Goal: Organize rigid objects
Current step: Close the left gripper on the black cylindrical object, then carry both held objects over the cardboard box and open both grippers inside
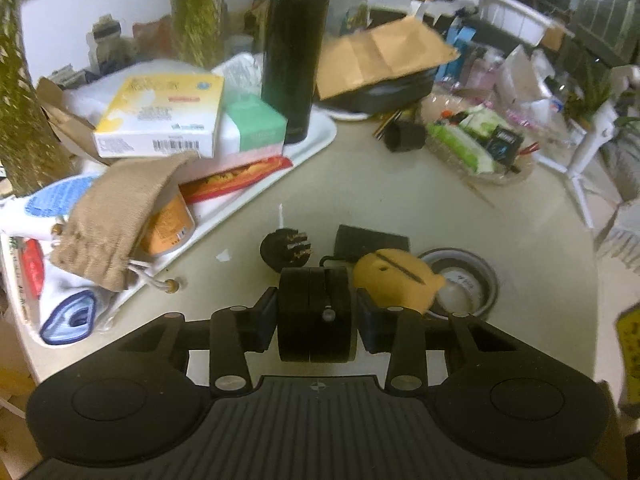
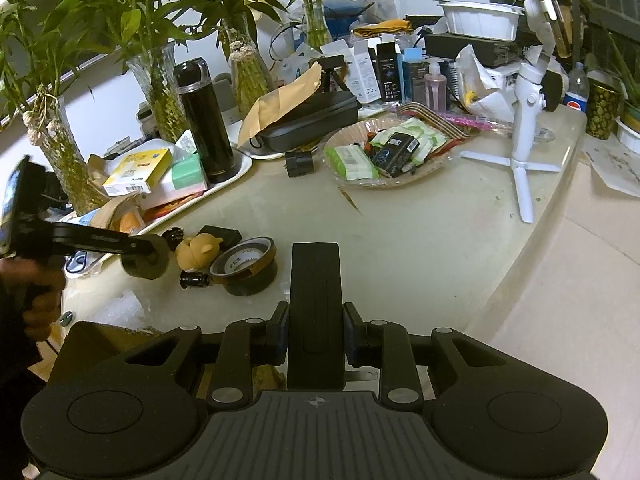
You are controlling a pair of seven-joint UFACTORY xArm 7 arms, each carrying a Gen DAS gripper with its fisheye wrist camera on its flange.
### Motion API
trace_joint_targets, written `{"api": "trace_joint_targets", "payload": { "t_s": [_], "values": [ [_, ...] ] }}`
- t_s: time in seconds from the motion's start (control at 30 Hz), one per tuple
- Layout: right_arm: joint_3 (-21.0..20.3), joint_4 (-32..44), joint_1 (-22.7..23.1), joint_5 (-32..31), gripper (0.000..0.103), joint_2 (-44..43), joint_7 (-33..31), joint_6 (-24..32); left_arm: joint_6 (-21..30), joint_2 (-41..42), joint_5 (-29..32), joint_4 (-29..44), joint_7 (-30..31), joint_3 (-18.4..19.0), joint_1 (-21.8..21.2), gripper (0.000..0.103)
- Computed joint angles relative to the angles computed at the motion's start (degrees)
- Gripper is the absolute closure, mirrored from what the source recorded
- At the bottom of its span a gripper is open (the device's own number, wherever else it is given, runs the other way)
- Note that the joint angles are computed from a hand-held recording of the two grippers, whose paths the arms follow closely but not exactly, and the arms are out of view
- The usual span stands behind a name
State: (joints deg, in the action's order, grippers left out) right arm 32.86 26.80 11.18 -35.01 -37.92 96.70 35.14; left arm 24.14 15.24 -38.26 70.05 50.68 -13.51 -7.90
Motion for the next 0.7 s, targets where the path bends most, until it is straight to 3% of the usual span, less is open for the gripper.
{"api": "trace_joint_targets", "payload": {
  "t_s": [0.13,0.37,0.7],
  "values": [
    [0.2,0.3,-0.1,-0.3,0.074,0.2,0.0,0.2,1.7,-4.2,-6.8,-2.6,6.0,-0.7,1.9,0.064],
    [-0.1,0.7,-0.2,-1.1,0.074,0.4,0.2,0.2,4.9,-10.8,-15.6,-7.3,15.2,3.1,0.4,0.064],
    [-1.0,4.1,-1.3,-1.3,0.074,1.2,-1.7,-1.9,9.8,-17.4,-20.4,-11.8,19.9,7.8,-2.6,0.064]
  ]
}}
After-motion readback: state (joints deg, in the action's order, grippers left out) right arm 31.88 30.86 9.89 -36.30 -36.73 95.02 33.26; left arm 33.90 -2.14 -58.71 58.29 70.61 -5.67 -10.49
